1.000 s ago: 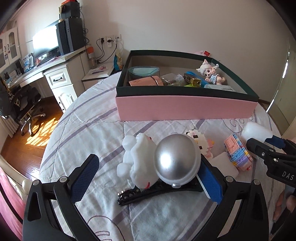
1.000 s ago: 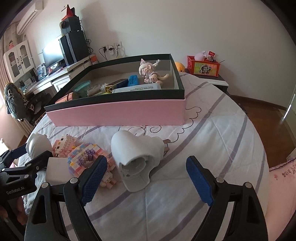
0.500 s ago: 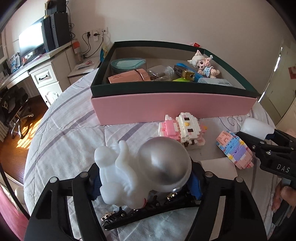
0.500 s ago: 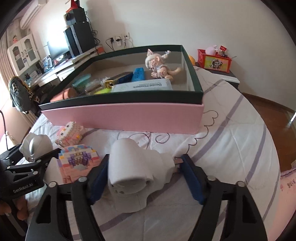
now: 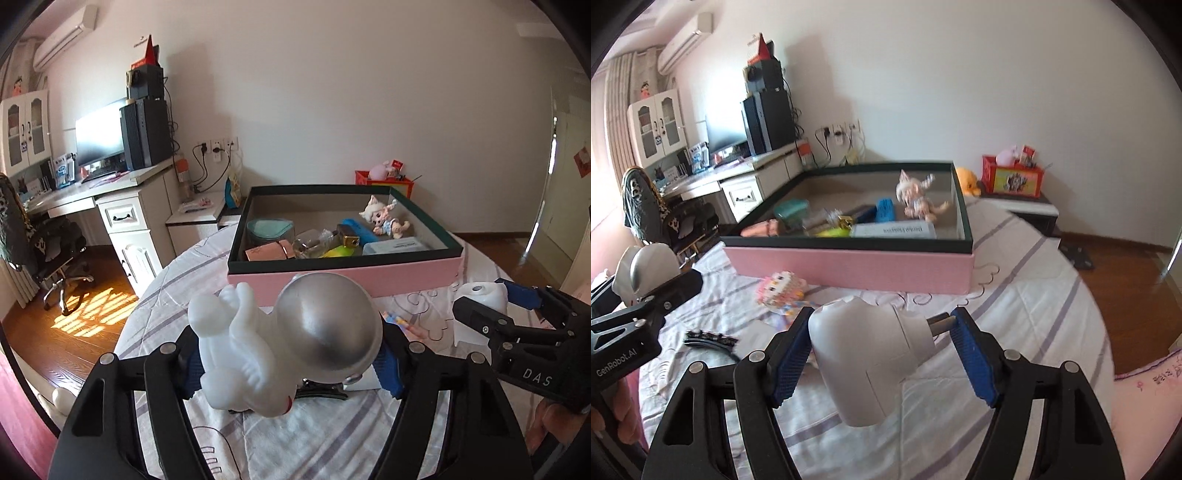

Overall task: Organize rigid objects
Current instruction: 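Carry the astronaut figure and white cup over the pink box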

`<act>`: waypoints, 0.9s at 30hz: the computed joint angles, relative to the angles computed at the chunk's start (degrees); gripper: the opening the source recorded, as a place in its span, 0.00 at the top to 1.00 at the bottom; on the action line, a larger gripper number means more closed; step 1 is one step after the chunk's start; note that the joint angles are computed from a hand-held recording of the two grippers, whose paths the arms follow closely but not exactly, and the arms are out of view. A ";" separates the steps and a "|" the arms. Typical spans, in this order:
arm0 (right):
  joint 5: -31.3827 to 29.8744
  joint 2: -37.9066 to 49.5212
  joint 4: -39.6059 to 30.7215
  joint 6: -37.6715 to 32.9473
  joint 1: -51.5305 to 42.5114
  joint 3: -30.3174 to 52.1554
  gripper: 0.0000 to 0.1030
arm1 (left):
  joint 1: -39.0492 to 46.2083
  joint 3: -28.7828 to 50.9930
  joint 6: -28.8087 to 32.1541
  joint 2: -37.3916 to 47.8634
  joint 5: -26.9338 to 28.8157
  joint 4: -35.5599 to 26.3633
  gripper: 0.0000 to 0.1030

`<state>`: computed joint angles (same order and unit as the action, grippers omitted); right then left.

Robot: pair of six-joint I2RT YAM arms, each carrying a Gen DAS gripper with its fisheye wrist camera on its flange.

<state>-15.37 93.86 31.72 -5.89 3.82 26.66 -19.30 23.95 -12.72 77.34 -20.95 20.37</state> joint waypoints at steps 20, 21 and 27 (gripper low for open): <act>2.00 -49.45 -22.14 1.40 4.64 -10.22 0.27 | -22.46 -1.56 -3.22 -35.25 -26.04 -24.10 0.29; 2.59 -50.31 -22.74 1.41 5.05 -10.15 0.27 | -22.94 -1.40 -3.28 -35.87 -26.76 -24.69 0.29; 2.51 -50.84 -23.40 1.16 4.84 -9.32 0.27 | -23.30 -0.93 -2.94 -35.54 -27.52 -24.21 0.29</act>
